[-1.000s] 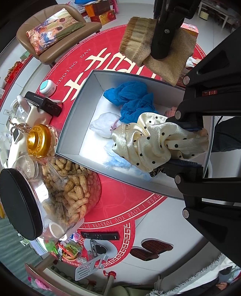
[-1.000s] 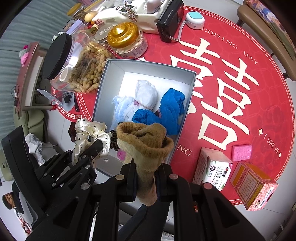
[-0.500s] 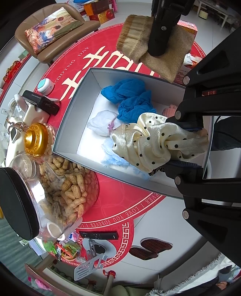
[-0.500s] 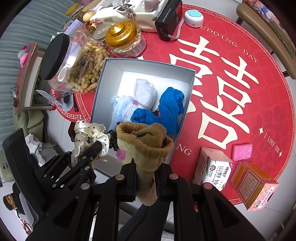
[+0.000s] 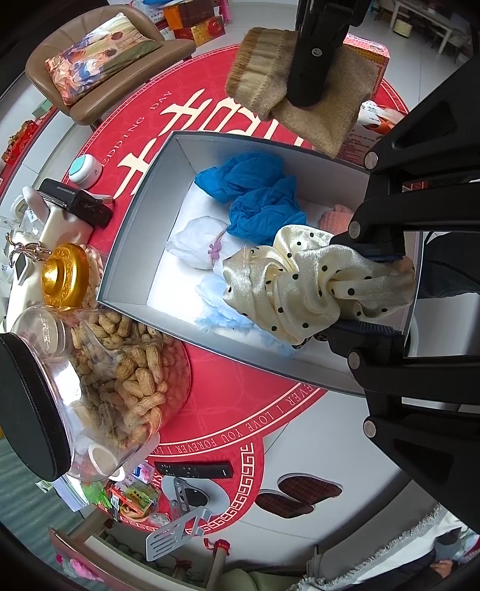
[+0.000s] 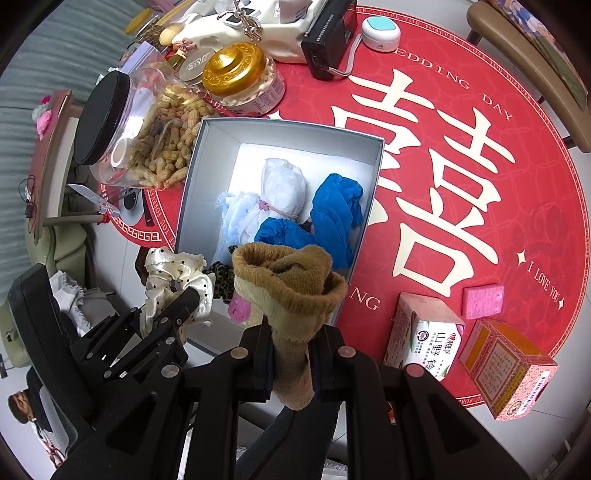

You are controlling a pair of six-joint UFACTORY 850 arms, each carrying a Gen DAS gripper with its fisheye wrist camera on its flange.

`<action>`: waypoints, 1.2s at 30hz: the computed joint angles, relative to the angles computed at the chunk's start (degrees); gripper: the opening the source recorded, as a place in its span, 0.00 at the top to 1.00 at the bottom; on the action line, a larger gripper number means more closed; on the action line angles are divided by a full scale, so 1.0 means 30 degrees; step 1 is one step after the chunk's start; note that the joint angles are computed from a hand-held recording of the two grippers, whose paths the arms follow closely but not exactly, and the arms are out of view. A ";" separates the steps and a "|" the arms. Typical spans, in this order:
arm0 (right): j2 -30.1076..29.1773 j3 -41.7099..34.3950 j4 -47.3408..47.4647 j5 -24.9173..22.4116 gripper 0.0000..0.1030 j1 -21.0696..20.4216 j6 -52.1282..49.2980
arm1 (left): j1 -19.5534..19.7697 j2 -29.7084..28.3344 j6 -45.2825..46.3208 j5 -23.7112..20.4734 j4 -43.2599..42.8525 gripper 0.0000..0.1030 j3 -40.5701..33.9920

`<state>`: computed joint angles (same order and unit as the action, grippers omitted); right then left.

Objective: Organize soft objects
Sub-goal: 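Hold the scrunchie and beige sock above the white box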

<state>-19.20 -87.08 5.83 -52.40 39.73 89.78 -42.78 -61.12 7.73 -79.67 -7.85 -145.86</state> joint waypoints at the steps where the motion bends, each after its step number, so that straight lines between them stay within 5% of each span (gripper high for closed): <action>1: 0.0000 0.0019 0.0042 0.0020 0.83 -0.0008 -0.0033 | -0.0001 -0.0014 -0.0007 -0.0018 0.0018 0.76 -0.0023; 36: 0.0193 0.0594 0.0550 0.0217 0.83 -0.0190 -0.0521 | -0.0053 -0.0375 0.0002 -0.0477 0.0255 0.76 -0.0477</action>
